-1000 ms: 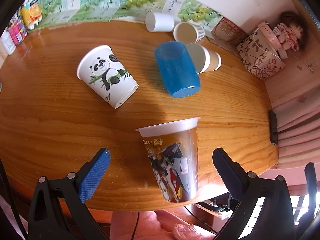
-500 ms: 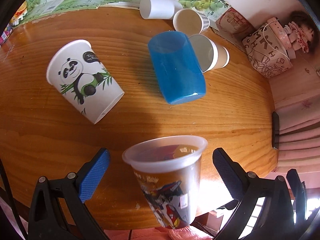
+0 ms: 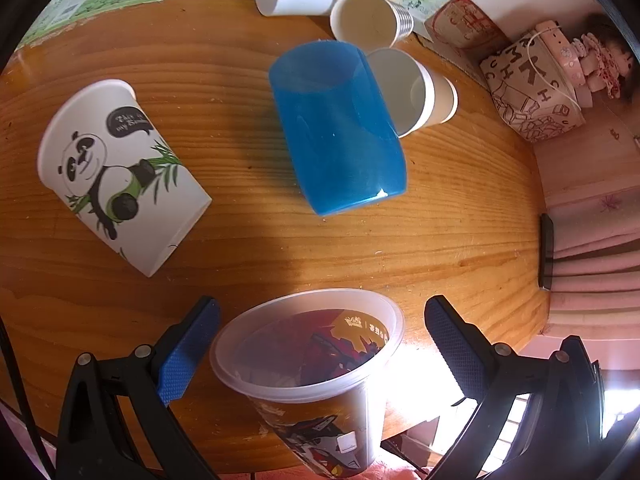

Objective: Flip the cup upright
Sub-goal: 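Move the left gripper to the upright printed cup and grasp its body, then lift the printed cup with the left gripper and carry it over the desk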

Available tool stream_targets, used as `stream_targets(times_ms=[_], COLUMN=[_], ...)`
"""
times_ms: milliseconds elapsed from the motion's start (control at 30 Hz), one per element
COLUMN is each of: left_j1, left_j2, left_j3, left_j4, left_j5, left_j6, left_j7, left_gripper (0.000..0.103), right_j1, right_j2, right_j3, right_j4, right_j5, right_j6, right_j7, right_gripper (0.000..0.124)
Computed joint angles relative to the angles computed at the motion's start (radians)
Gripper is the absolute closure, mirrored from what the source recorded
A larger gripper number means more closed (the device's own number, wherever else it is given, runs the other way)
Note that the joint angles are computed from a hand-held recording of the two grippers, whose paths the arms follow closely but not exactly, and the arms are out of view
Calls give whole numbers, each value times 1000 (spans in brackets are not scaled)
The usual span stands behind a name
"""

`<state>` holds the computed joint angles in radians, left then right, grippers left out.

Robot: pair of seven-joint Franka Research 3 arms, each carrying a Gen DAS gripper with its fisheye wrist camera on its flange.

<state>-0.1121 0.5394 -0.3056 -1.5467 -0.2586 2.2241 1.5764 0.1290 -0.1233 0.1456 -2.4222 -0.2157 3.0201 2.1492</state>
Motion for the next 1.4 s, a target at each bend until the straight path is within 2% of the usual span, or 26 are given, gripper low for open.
stream_targets(times_ms=[133, 300, 600, 667, 800, 933, 1100, 1267, 1400], left_j1=[-1, 4, 17, 18, 13, 9, 13, 25, 39], left_j2=[13, 32, 39, 39, 31, 12, -3, -9, -36], left_j3=[-3, -3, -10, -10, -3, 4, 13, 26, 28], left_j4=[22, 47, 54, 54, 48, 33, 26, 25, -9], left_j5=[10, -4, -46, -50, -45, -36, -39, -56, -66], left_j6=[-31, -75, -98, -96, -91, -69, -80, -131, -158], left_j7=[14, 10, 13, 16, 2, -20, -79, -185, -217], left_gripper=[2, 17, 39, 41, 41, 37, 14, 10, 10], right_j1=[-7, -7, -20, -20, -26, -19, -28, -23, -25], right_j2=[4, 6, -5, -6, -10, -11, -18, -26, -34], right_j3=[3, 3, 14, 13, 18, 11, 19, 17, 24], right_j4=[5, 8, 4, 4, 0, -4, -9, -19, -26], right_j5=[-16, -38, -110, -115, -133, -117, -122, -92, -77], right_j6=[-8, -18, -23, -22, -17, -12, -6, 1, 1], right_j7=[31, 62, 134, 139, 151, 131, 122, 90, 64], right_gripper=[36, 36, 36, 36, 37, 36, 36, 36, 36])
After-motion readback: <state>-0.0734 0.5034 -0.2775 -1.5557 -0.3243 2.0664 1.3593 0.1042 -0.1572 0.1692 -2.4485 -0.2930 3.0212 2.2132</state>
